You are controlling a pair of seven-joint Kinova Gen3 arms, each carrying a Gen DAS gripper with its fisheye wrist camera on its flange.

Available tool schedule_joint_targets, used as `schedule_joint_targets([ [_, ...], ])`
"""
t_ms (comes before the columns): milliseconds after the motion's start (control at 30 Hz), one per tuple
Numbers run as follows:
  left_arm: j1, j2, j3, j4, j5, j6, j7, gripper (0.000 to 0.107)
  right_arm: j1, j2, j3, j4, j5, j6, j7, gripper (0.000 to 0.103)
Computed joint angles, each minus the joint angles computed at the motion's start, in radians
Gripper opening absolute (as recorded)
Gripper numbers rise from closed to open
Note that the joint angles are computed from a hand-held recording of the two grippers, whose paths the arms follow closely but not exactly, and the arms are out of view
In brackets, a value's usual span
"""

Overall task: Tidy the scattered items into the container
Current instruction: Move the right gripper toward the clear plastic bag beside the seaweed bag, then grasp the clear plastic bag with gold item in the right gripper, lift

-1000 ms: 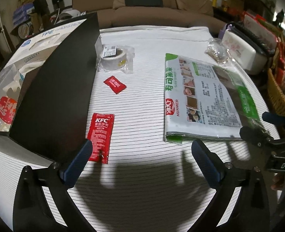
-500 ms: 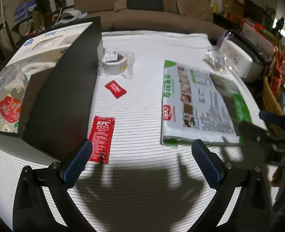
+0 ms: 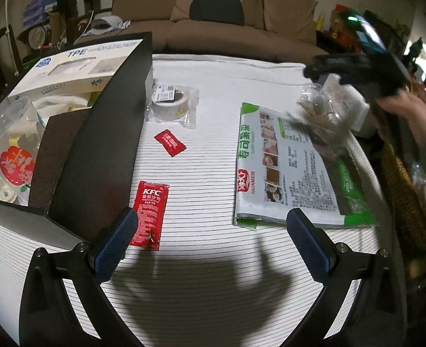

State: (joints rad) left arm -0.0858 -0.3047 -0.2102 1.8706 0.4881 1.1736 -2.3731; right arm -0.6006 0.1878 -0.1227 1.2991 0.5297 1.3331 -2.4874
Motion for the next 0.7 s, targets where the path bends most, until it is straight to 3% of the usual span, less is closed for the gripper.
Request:
schedule_joint_targets([
  [167, -0.006, 0.013, -0.018, -0.020, 0.016, 0.032, -0.004, 0.103, 0.019, 0.127, 0.037, -0.092, -0.012, 0.104, 0.122, 0.099],
  [300, -0.013, 0.014, -0.024, -0.028, 0.029, 0.057, -0.024, 0.103, -0.006, 0.170, 0.062, -0.068, 0.006, 0.150, 0.156, 0.091],
  [367, -0.017, 0.017, -0.024, -0.033, 0.033, 0.069, -0.026, 0.103, -0.041, 0.185, 0.073, -0.055, 0.058, 0.178, 0.153, 0.060],
  [567, -0.024, 0.006, -0.022, -0.039, 0.041, 0.088, -0.031, 0.103, -0.074, 0.152, 0.065, -0.049, 0.090, 0.192, 0.154, 0.037],
  [700, -0.026, 0.012, -0.041, -0.058, 0.061, 0.128, -0.032, 0.103, -0.071, 0.076, 0.041, -0.031, 0.059, 0.150, 0.109, 0.032],
])
